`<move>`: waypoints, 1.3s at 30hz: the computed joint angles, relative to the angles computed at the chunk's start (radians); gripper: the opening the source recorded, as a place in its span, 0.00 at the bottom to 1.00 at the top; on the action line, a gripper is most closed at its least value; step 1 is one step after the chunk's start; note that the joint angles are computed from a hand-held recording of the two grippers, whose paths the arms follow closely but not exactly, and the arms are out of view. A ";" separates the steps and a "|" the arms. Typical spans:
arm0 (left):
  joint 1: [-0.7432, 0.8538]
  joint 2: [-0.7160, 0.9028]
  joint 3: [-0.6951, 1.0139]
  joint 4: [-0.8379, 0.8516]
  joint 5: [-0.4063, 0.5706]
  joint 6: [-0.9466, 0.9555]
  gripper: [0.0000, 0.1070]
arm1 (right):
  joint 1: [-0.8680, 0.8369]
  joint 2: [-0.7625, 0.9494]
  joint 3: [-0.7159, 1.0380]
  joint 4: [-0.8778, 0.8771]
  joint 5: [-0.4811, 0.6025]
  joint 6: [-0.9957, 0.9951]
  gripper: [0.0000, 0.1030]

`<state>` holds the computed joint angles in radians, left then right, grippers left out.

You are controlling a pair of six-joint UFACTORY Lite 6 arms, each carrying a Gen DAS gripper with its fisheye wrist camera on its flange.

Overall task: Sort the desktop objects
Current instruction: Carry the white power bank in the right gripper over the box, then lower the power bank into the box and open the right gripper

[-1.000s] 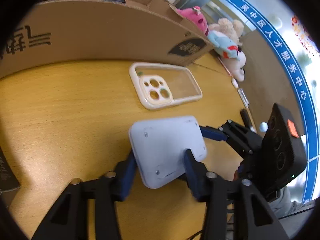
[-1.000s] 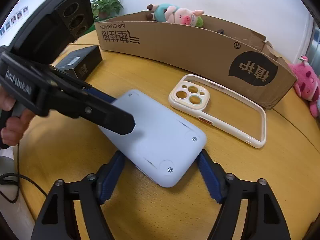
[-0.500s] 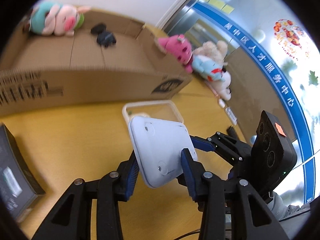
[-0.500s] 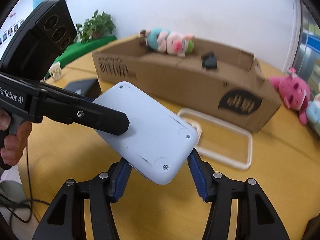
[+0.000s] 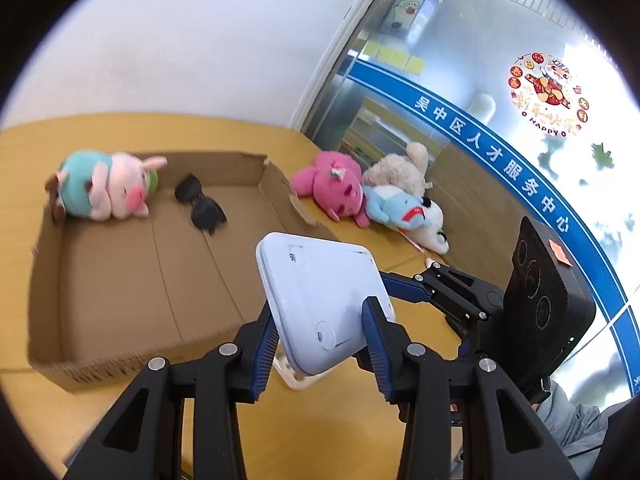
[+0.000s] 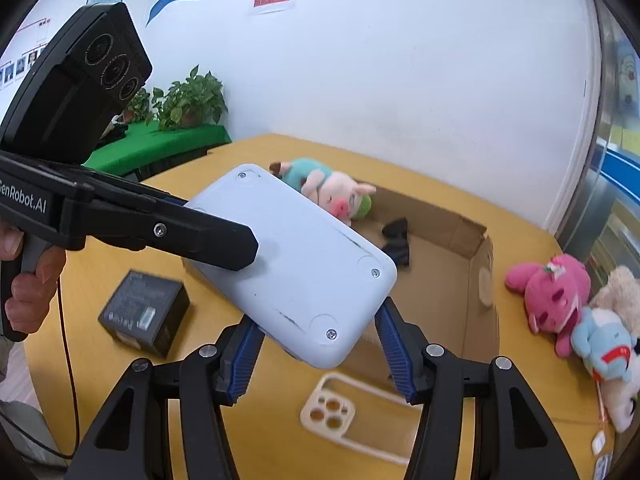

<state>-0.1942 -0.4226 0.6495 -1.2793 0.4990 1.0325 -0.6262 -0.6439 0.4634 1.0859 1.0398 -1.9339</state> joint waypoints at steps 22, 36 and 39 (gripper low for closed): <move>0.467 0.752 0.662 0.176 0.240 -0.014 0.38 | 0.809 1.026 0.907 -0.109 -0.454 0.513 0.53; 0.484 1.145 0.987 0.447 0.200 -0.320 0.38 | 0.890 1.786 1.737 -0.474 -0.180 1.010 0.50; 0.452 1.153 1.016 0.603 0.173 -0.472 0.38 | 0.902 1.883 1.870 -0.500 -0.127 1.076 0.48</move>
